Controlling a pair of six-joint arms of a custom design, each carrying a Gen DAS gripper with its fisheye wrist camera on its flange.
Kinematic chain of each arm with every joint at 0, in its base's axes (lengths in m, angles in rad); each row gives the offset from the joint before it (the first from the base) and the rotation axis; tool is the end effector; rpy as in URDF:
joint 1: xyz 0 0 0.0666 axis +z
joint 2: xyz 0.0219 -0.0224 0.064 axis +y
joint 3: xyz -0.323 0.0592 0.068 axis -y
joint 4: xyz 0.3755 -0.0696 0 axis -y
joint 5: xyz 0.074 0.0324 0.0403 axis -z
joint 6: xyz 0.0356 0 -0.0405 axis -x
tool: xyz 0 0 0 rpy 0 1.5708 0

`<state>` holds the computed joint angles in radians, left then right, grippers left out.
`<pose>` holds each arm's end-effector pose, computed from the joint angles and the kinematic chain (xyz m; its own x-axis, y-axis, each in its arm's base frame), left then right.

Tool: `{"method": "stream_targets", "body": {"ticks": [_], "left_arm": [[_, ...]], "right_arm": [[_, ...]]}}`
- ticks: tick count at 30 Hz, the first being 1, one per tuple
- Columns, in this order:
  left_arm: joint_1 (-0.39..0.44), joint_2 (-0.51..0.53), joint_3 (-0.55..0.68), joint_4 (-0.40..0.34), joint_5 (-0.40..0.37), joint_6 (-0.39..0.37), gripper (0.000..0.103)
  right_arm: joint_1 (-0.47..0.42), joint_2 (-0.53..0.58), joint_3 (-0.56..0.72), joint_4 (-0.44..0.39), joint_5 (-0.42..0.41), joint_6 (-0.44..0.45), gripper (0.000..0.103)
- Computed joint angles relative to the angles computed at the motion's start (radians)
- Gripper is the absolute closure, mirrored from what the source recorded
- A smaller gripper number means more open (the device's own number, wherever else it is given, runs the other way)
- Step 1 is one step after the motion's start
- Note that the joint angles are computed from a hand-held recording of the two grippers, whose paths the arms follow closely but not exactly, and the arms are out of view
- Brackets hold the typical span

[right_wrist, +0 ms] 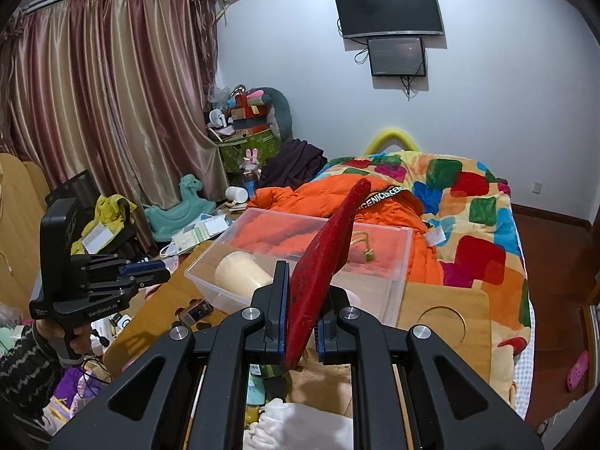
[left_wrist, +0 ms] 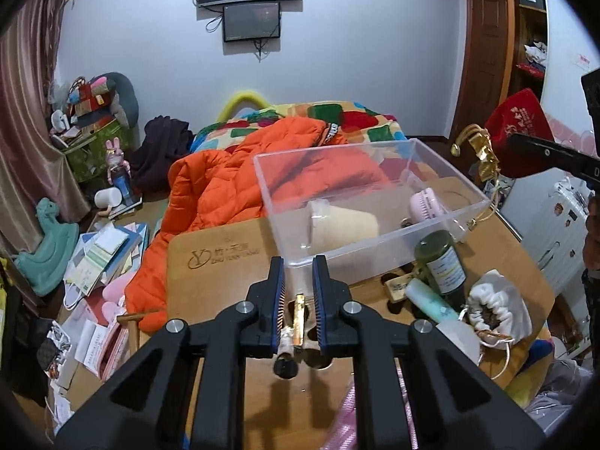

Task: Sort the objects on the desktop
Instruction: 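Lift the red pouch and blue box and carry them over the clear box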

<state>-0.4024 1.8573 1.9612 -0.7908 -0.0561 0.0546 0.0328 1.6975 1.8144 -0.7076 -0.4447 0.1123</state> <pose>0.5862 -0.2478 0.3905 -0.6018 0.1969 -0.7740 0.3188 0.9478 -0.0067 0.5903 0.0343 0.4269 -0.5098 -0.1179 -0.8522 -0.4466 0.8829 0.1450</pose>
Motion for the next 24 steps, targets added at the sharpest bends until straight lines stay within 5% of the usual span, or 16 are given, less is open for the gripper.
{"method": "stream_targets", "body": {"ticks": [8,13,14,16,24], "left_arm": [[0.029,0.052,0.025,-0.096,0.1,0.004,0.069],[-0.003,0.139,0.105,-0.153,0.033,-0.026,0.069],[-0.007,0.155,0.12,-0.161,0.021,-0.027,0.07],[-0.01,0.177,0.138,-0.16,-0.008,-0.018,0.097],[0.0,0.108,0.037,-0.088,-0.012,0.031,0.097]], "right_arm": [[-0.005,0.041,0.024,-0.036,-0.022,0.001,0.093],[-0.005,0.063,0.039,-0.056,-0.016,0.004,0.093],[-0.005,0.062,0.036,-0.056,-0.013,0.004,0.093],[-0.005,0.06,0.032,-0.051,-0.011,0.003,0.093],[-0.01,0.063,0.056,-0.039,-0.007,0.002,0.093]]}}
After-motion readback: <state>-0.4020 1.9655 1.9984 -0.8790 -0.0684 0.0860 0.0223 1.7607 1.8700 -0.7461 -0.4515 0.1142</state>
